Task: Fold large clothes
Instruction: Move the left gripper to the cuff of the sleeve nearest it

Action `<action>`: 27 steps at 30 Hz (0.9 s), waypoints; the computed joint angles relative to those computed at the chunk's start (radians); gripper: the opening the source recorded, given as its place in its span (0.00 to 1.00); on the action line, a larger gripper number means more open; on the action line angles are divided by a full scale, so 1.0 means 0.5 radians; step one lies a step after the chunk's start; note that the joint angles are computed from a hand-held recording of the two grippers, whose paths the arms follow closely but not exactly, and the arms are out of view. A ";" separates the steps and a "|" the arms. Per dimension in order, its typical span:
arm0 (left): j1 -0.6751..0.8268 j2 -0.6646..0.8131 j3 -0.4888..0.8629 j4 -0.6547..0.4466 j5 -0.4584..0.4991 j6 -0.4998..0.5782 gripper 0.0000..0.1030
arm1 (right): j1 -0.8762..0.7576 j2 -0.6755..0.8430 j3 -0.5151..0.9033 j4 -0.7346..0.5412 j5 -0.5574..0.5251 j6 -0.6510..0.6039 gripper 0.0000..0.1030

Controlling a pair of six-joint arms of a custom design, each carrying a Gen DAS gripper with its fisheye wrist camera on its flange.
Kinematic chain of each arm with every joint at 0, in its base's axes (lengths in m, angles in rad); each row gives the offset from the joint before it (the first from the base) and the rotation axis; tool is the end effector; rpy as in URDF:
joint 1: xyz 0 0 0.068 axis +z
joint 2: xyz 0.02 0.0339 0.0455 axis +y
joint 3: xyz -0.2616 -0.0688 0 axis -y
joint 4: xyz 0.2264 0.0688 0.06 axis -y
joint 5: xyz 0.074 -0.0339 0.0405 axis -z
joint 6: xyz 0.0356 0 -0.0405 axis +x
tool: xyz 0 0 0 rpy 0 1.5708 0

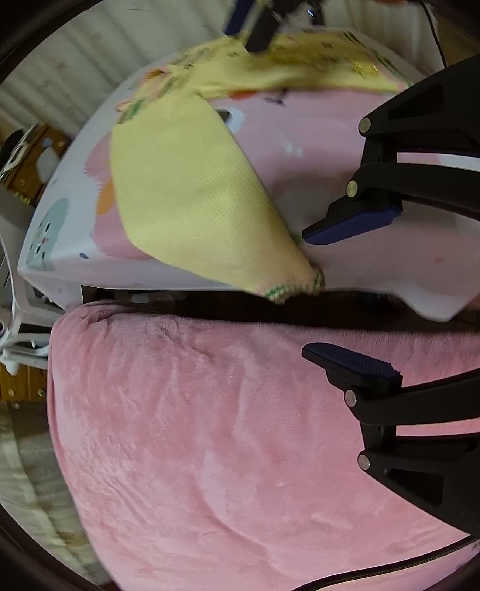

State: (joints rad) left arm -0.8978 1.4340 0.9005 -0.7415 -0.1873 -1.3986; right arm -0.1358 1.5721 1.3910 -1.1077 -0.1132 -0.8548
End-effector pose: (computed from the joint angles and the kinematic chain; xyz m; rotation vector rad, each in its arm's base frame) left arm 0.1557 -0.1847 0.2049 -0.7417 2.7395 -0.2763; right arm 0.2822 -0.0345 0.2883 -1.0204 2.6502 -0.0500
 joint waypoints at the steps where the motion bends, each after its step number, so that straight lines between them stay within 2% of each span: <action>1: 0.004 -0.007 0.018 0.008 0.019 -0.030 0.53 | 0.001 0.008 0.001 0.002 0.002 0.013 0.76; 9: -0.038 -0.003 0.032 0.325 0.146 -0.203 0.50 | 0.027 0.010 -0.018 0.002 0.001 0.056 0.76; 13: -0.039 0.078 0.047 0.429 0.158 -0.202 0.50 | 0.029 0.013 -0.033 0.007 0.003 0.063 0.76; 27: 0.133 0.128 -0.168 0.833 0.183 -0.248 0.52 | 0.007 0.013 -0.150 0.078 0.028 0.080 0.76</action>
State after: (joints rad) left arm -0.8313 1.4979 0.8165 -0.3252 -0.0960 -1.5229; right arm -0.1321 1.5784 1.3161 -1.0685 -0.0995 -0.8148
